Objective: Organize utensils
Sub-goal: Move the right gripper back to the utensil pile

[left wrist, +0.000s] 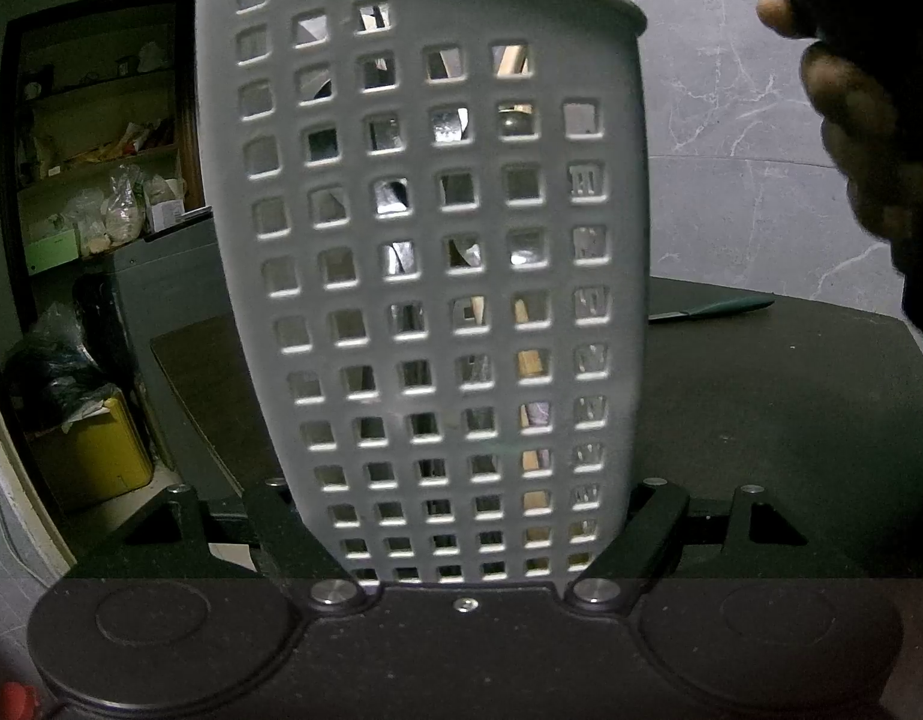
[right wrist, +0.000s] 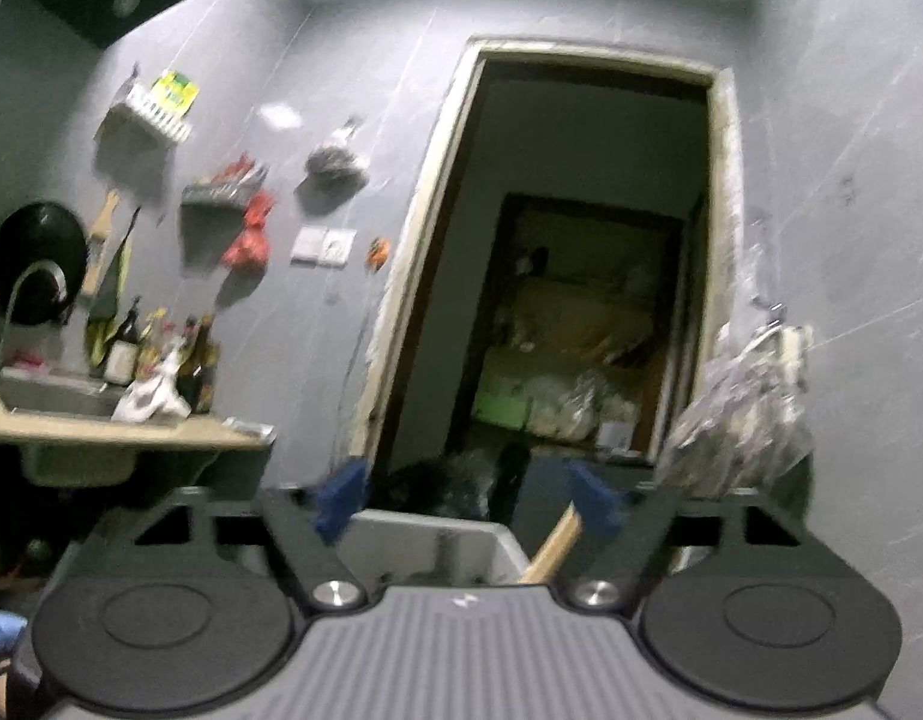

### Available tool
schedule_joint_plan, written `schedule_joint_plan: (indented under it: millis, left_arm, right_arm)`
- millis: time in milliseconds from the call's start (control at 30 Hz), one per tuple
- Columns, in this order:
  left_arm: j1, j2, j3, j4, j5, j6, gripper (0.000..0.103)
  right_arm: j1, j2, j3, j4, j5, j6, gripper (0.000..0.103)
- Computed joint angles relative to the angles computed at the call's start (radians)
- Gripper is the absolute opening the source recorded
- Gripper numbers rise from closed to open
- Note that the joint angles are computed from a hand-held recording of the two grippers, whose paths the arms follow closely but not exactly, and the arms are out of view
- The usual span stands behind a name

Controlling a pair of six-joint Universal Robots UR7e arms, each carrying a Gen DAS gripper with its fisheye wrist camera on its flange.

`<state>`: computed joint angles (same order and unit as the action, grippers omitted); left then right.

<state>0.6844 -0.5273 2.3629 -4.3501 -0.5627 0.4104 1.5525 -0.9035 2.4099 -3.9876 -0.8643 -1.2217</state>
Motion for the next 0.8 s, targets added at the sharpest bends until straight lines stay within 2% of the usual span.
schedule_joint_plan:
  millis: [33,67,167,333,467,567,633,800]
  left_arm:
    - [-0.001,0.000,0.000,0.000,0.000,-0.001,0.080]
    - [-0.002,0.001,0.000,0.001,0.001,-0.002,0.080]
    - [-0.002,0.001,0.000,0.001,0.001,-0.003,0.080]
    - [-0.003,0.000,0.005,0.002,0.000,-0.010,0.080]
    - [-0.004,0.000,0.006,0.002,0.000,-0.011,0.080]
    - [-0.003,0.000,0.006,0.001,0.000,-0.011,0.080]
    - [-0.003,0.000,0.006,0.001,0.000,-0.011,0.080]
    - [-0.003,0.000,0.006,0.001,0.000,-0.011,0.080]
  right_arm:
    - [-0.011,0.005,0.000,-0.039,0.018,0.024,0.099]
    - [-0.021,0.009,-0.001,-0.080,0.033,0.051,0.102]
    - [-0.042,0.012,-0.012,-0.188,0.028,0.144,0.103]
    - [-0.072,-0.007,-0.026,-0.284,-0.058,0.289,0.103]
    - [-0.099,-0.003,-0.036,-0.338,-0.142,0.359,0.103]
    - [-0.084,-0.014,-0.056,-0.290,-0.291,0.397,0.103]
    - [-0.068,-0.028,-0.079,-0.206,-0.401,0.410,0.103]
    - [-0.060,-0.033,-0.129,-0.054,-0.564,0.390,0.103]
